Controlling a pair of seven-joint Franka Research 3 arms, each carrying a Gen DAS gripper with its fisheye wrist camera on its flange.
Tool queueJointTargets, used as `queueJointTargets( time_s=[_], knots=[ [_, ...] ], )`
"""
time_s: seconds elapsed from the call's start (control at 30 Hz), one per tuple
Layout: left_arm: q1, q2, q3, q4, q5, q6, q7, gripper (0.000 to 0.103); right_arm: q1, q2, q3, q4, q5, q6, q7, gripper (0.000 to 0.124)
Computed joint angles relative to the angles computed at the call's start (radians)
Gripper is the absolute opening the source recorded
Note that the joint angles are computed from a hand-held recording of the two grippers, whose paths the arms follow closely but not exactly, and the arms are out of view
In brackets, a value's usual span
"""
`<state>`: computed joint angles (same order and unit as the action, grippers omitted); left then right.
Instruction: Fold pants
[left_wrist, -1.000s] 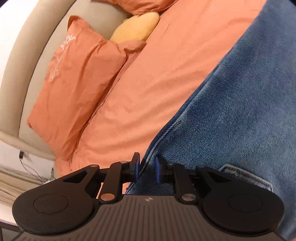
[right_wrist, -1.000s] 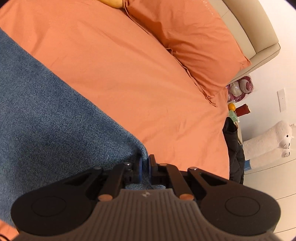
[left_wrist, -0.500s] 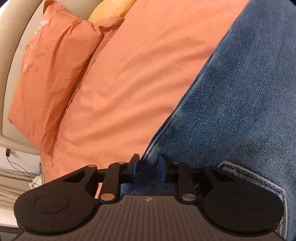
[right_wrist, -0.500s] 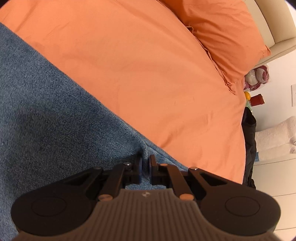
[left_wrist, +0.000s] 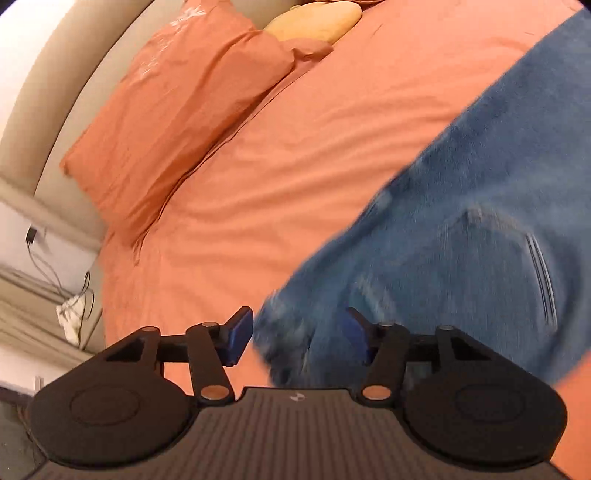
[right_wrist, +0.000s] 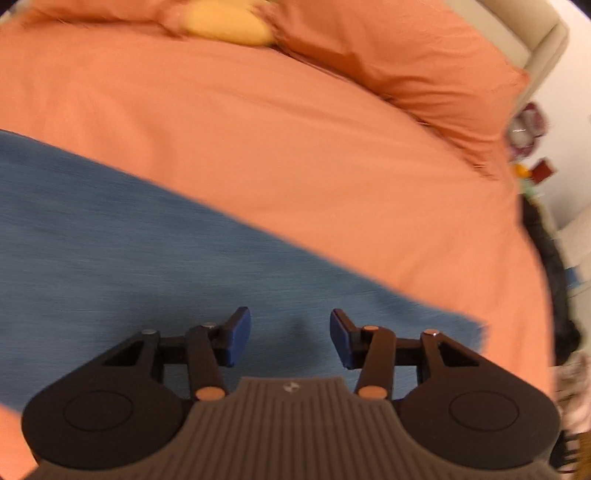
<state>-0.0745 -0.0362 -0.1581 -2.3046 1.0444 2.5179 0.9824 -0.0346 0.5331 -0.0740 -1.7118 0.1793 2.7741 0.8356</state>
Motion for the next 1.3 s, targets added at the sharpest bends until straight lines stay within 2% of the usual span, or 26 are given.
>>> queueJointTargets(
  time_s=[0.1,0.2,0.3,0.4,0.53,0.6,0.7,0.87,0.93,1.0,1.1,1.13,1.17,1.23,1.27,1.3],
  knots=[
    [0.011,-0.122,0.007,-0.118,-0.035,0.028,0.041,0.066,-0.064,-0.135,0.122,-0.161,0.153,-0.036,-0.108,0.043],
    [0.028,-0.240,0.012,-0.235,-0.082,0.069,0.090,0.066,-0.072,-0.260,0.178,-0.307,0.323,-0.098,-0.191,0.044],
    [0.044,-0.328,0.023,-0.331,-0.157,0.128,0.122,0.066,-0.054,-0.362,0.202,-0.429,0.478,-0.144,-0.270,0.043],
    [0.062,-0.387,0.056,-0.414,-0.259,0.221,0.154,0.067,-0.004,-0.448,0.205,-0.548,0.582,-0.146,-0.320,0.043],
    [0.062,-0.415,0.123,-0.489,-0.422,0.319,0.218,0.073,0.078,-0.522,0.197,-0.664,0.677,-0.139,-0.300,0.042],
    [0.076,-0.408,0.131,-0.505,-0.471,0.354,0.244,0.074,0.119,-0.533,0.190,-0.694,0.700,-0.119,-0.270,0.042],
    [0.122,-0.387,0.111,-0.513,-0.501,0.401,0.267,0.075,0.178,-0.527,0.177,-0.704,0.724,-0.092,-0.243,0.043],
    [0.106,-0.344,0.167,-0.518,-0.641,0.476,0.364,0.078,0.257,-0.487,0.164,-0.681,0.760,-0.036,-0.239,0.043],
    [0.069,-0.324,0.216,-0.517,-0.720,0.508,0.412,0.079,0.283,-0.472,0.177,-0.676,0.796,0.027,-0.280,0.044],
    [0.005,-0.303,0.289,-0.510,-0.814,0.536,0.471,0.081,0.307,-0.453,0.189,-0.671,0.791,0.106,-0.292,0.044],
    [-0.123,-0.254,0.408,-0.479,-0.964,0.561,0.561,0.085,0.317,-0.416,0.185,-0.649,0.714,0.117,-0.212,0.043],
    [-0.144,-0.233,0.423,-0.466,-0.996,0.567,0.580,0.085,0.317,-0.406,0.184,-0.643,0.691,0.116,-0.184,0.038],
    [-0.139,-0.208,0.412,-0.452,-1.010,0.573,0.583,0.085,0.317,-0.400,0.185,-0.644,0.671,0.124,-0.167,0.026],
    [-0.136,-0.164,0.396,-0.422,-1.040,0.576,0.604,0.084,0.320,-0.400,0.189,-0.655,0.614,0.150,-0.141,0.017],
    [-0.126,-0.146,0.381,-0.409,-1.048,0.576,0.610,0.075,0.317,-0.413,0.191,-0.664,0.598,0.150,-0.139,0.012],
    [-0.115,-0.130,0.364,-0.395,-1.056,0.573,0.614,0.056,0.313,-0.433,0.195,-0.674,0.586,0.148,-0.157,0.011]
  ],
)
